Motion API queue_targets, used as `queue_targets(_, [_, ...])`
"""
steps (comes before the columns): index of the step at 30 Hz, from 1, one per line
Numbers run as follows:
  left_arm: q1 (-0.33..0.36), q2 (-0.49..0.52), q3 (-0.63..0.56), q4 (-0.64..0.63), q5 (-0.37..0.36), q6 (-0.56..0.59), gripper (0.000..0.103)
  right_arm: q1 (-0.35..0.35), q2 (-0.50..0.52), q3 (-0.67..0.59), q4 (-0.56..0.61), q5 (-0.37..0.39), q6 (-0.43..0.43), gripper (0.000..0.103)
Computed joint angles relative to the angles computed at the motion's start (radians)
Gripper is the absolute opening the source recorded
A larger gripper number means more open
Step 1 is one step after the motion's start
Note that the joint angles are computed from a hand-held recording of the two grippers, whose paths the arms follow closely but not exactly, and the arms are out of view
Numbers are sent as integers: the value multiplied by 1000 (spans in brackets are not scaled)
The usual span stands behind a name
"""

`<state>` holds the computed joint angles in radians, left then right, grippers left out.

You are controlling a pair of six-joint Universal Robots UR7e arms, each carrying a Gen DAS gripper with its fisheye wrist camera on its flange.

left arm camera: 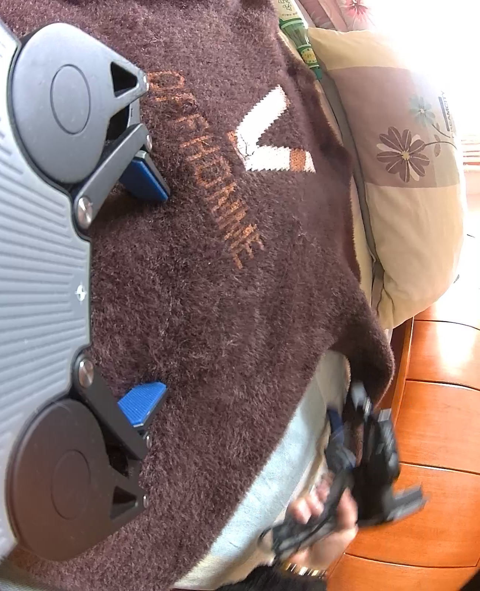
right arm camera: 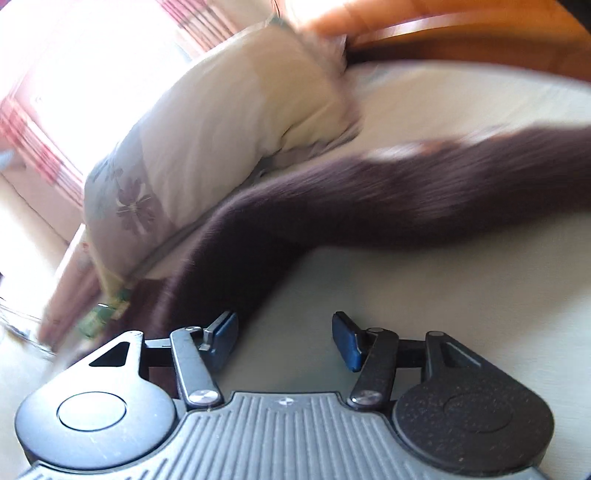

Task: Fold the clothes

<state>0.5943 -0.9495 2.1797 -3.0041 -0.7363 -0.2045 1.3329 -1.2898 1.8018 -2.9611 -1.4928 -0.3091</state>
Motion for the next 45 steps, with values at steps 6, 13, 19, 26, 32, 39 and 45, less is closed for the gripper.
queue_targets(6, [0,0,-3,11,0,-4,103,-117,-118,84,-206,13,-11,72])
queue_targets(13, [-2,-3,-14,50,5,-25,103,-195,-82,-37,-76,162,10,71])
queue_targets(19, [-1,-4,-19,65,5,-31,103,-154,-84,-77,-18,89,-23,18])
queue_targets(26, [-3,-4,-23,82,8,-46,103,-106,-227,-41,19,105,-56,12])
queue_targets(32, [-4,-5,-28,99,11,-59,103,-32,-278,-86,76,26,-78,9])
queue_targets(39, [-6,-1,-28,96,17,-65,103,35,-85,-268,-2,-299,-51,5])
queue_targets(45, [-5,-3,-29,98,12,-60,103,-24,-178,-130,142,-83,8,12])
